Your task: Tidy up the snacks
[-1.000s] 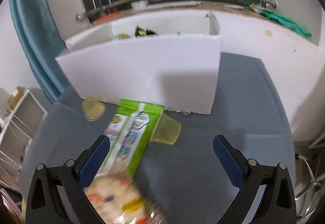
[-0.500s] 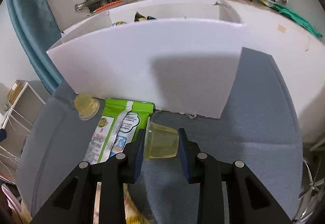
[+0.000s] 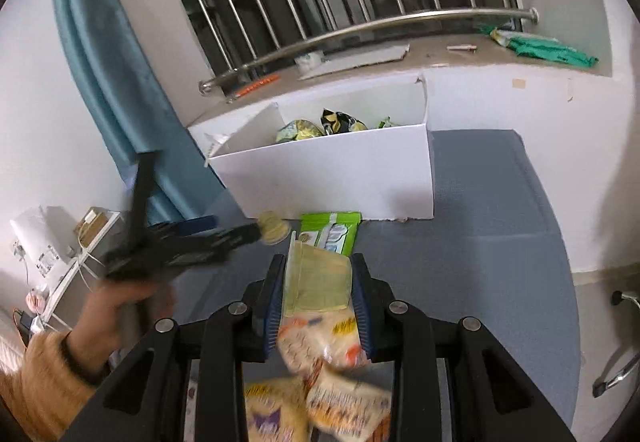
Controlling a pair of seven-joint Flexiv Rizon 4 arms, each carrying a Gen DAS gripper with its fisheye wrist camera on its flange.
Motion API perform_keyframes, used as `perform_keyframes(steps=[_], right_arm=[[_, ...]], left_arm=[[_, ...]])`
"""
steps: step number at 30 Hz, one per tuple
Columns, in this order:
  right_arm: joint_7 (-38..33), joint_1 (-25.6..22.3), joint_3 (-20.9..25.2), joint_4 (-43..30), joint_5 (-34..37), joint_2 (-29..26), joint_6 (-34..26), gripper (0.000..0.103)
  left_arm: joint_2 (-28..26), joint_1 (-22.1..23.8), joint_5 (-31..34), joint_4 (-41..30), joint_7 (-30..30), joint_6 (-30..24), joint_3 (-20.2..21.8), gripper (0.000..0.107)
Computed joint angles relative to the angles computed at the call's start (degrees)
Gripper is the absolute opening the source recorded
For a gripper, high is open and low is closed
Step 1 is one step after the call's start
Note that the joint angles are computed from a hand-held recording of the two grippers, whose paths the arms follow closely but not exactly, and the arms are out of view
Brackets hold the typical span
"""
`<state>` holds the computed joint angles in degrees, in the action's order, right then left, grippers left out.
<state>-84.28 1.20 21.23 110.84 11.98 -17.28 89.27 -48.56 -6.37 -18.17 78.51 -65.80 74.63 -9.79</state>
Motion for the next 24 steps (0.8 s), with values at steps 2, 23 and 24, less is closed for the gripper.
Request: perform_keyframes(steps=[2,23,24], right_arm=[[-1.43,-1.95,2.47,0.66,2.3,0.83,0.5,0.034],[-4.64,-0.4,2.15,-2.39,7.24,-0.04,-0.7,0.034],[-3.59,1.04,0.38,-2.85,5.63,-0.19,-0.62,0.034]], left_arm=[[-1.97,-1.64,1.18,-3.56,-1.22,-2.35,2.59,0.101],[8.27,22.93,-7.26,20.79,21.31,15.57,-32.52,0.038],[8.41,25.14,-6.81,21.14,21.65,16.39,-35.66,0.038]])
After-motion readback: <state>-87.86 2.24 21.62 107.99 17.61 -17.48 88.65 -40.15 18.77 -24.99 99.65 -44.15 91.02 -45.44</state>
